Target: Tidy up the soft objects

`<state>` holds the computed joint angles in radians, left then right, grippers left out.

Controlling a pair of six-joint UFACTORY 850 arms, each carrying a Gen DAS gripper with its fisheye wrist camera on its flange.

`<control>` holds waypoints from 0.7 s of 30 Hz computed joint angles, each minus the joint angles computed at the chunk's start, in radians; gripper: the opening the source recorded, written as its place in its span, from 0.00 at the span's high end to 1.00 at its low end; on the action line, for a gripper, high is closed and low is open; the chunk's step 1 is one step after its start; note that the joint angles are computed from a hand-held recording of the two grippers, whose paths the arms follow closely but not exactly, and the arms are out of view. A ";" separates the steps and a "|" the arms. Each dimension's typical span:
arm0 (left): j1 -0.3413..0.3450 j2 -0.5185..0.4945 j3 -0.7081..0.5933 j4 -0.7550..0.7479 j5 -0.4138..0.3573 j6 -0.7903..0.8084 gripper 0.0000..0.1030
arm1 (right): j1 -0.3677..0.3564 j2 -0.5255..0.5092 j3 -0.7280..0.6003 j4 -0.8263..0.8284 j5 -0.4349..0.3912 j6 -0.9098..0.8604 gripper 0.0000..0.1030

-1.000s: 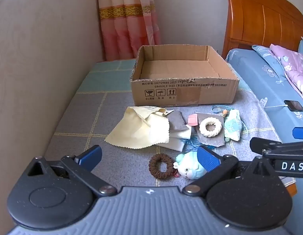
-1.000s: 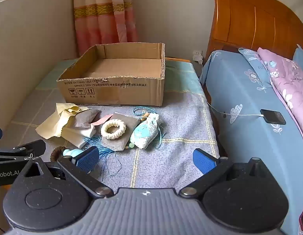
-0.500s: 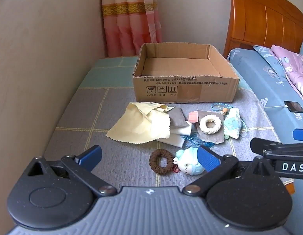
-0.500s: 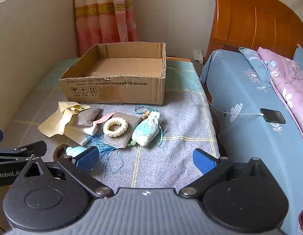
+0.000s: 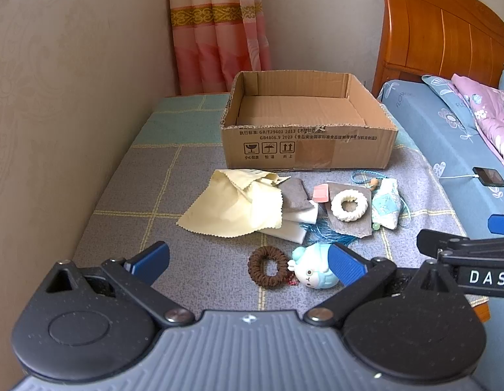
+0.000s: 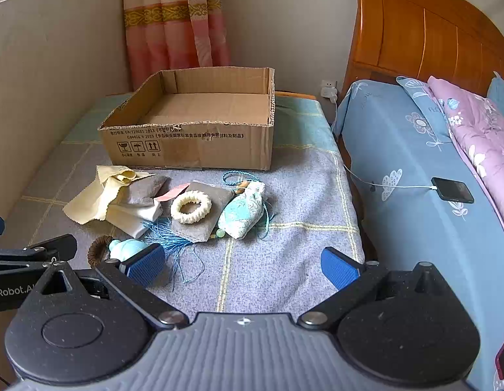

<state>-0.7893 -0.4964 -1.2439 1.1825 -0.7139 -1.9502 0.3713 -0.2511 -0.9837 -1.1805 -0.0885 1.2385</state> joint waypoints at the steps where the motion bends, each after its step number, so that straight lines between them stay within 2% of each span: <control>1: 0.000 0.000 -0.001 0.000 -0.001 0.001 0.00 | -0.001 -0.001 0.000 0.000 0.002 -0.001 0.00; 21: 0.003 -0.005 -0.012 -0.003 0.002 0.006 0.00 | -0.002 -0.004 -0.007 -0.008 -0.003 -0.002 0.00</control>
<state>-0.7867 -0.5017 -1.2556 1.1793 -0.7122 -1.9441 0.3692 -0.2551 -0.9910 -1.1883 -0.0919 1.2367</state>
